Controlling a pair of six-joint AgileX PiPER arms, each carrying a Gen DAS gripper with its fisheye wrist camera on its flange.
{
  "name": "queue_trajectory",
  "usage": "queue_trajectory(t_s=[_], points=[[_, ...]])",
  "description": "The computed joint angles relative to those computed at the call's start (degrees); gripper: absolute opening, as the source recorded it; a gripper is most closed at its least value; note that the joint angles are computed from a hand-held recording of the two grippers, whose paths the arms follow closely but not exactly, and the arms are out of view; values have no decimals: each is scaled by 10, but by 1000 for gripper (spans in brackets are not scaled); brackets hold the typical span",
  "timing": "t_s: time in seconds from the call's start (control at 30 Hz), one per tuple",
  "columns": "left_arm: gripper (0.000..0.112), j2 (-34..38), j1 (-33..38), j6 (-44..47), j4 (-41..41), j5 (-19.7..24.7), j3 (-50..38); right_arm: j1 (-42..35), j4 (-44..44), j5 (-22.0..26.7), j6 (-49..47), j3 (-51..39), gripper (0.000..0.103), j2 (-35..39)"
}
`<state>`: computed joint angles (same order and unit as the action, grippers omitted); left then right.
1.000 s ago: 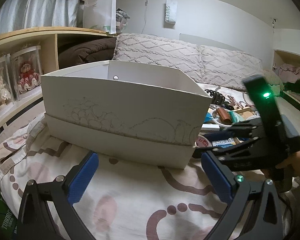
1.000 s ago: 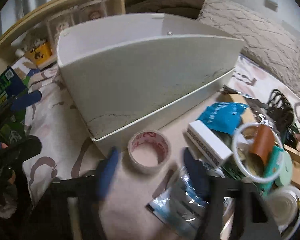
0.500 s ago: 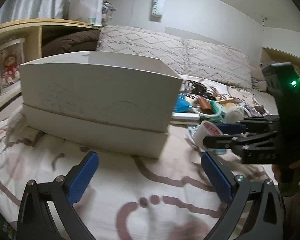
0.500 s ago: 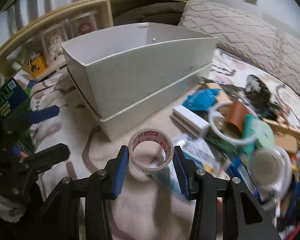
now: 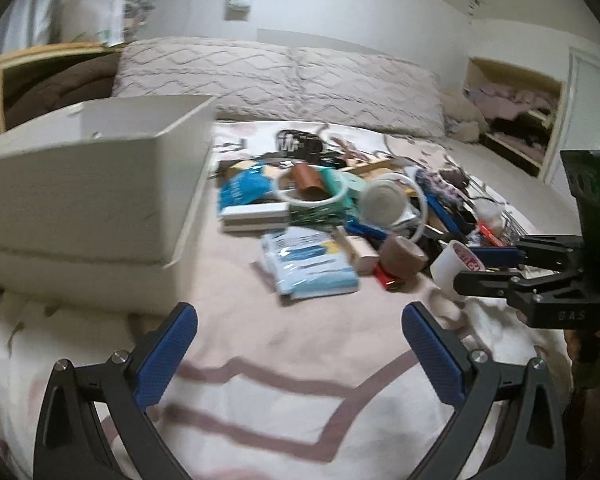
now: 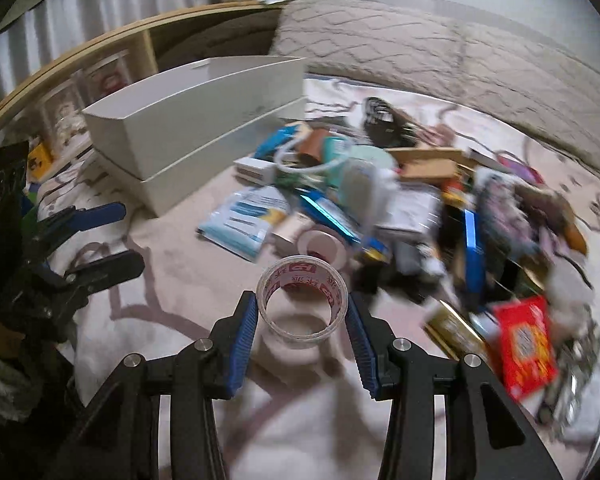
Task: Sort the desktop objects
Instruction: 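Lift the clear tape roll with the right gripper while the left gripper closes on the brown tape roll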
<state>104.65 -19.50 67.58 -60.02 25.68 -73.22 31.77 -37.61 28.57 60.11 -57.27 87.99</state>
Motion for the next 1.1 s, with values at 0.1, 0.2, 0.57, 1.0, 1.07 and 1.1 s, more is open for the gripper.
queue_trajectory(t_s=[0.1,0.2,0.57,1.0,1.07,1.1], points=[[103,13,-31,-31,55,-7,-32,-2,-25,-6,40,33,45,-25],[103,49,-54,-75,113,27,-95,0,-44,10,69,56,45,-47],[97,144,-151,-270,412,84,-254,-5,-67,31,126,134,45,-106],[73,186,-174,-339,490,92,-303,7,-202,-9,288,169,46,-91],[68,190,-172,-335,483,97,-311,8,-194,-8,283,165,46,-86],[63,192,-170,-331,478,101,-316,9,-194,-6,282,165,46,-85]])
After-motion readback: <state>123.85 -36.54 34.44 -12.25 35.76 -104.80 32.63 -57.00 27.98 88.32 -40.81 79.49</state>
